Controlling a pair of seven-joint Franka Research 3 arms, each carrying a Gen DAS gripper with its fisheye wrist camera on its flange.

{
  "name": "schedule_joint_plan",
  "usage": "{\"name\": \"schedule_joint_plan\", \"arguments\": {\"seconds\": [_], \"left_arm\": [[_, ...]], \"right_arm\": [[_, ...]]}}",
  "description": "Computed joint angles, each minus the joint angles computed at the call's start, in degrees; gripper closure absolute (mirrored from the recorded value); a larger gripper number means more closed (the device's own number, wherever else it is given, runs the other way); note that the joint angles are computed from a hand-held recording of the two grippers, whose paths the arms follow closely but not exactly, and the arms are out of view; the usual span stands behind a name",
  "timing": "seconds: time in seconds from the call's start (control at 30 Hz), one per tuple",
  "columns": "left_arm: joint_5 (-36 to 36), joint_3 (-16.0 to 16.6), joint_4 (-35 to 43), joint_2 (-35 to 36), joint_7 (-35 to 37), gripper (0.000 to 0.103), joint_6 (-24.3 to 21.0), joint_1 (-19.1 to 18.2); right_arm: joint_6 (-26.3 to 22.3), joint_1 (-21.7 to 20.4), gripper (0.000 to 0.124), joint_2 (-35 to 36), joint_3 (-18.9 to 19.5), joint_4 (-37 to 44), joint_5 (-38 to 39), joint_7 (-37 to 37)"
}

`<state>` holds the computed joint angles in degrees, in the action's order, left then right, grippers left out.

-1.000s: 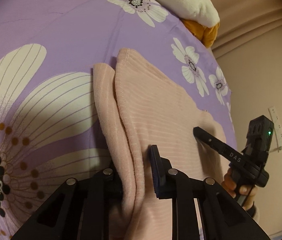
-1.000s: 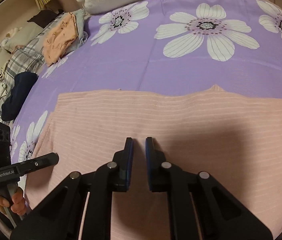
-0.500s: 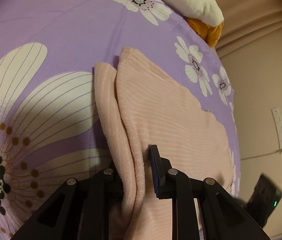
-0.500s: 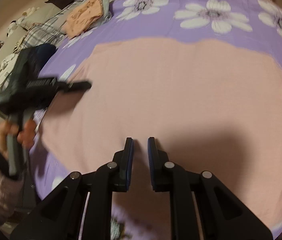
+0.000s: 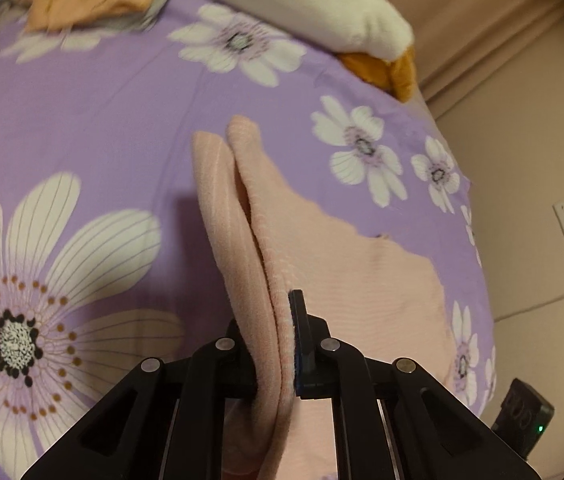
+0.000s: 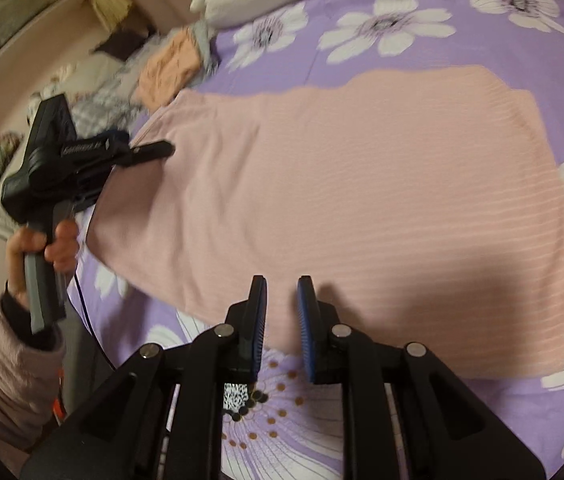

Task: Fold small clothes

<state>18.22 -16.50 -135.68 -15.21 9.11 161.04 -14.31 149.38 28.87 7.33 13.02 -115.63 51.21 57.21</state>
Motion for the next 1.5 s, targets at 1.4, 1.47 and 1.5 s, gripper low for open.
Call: {"name": "schedule_joint_plan", "arguments": {"seconds": [1.4, 1.47, 1.5], "left_arm": [[-3.2, -0.4, 15.5, 13.3, 6.8, 0.069, -10.3, -9.6], [-4.0, -0.7, 12.9, 11.7, 5.8, 0.069, -9.1, -9.1], [-4.4, -0.7, 11.3, 10.7, 5.4, 0.069, -7.9, -8.9]], "right_arm": [[-6.0, -7.0, 0.072, 5.7, -2.9, 5.8, 24.6, -4.6], [-5.9, -7.0, 0.072, 8.7, -2.3, 9.5, 21.7, -2.3], [-5.9, -7.1, 0.072, 9.8, -2.0, 10.8, 20.6, -1.5]]}}
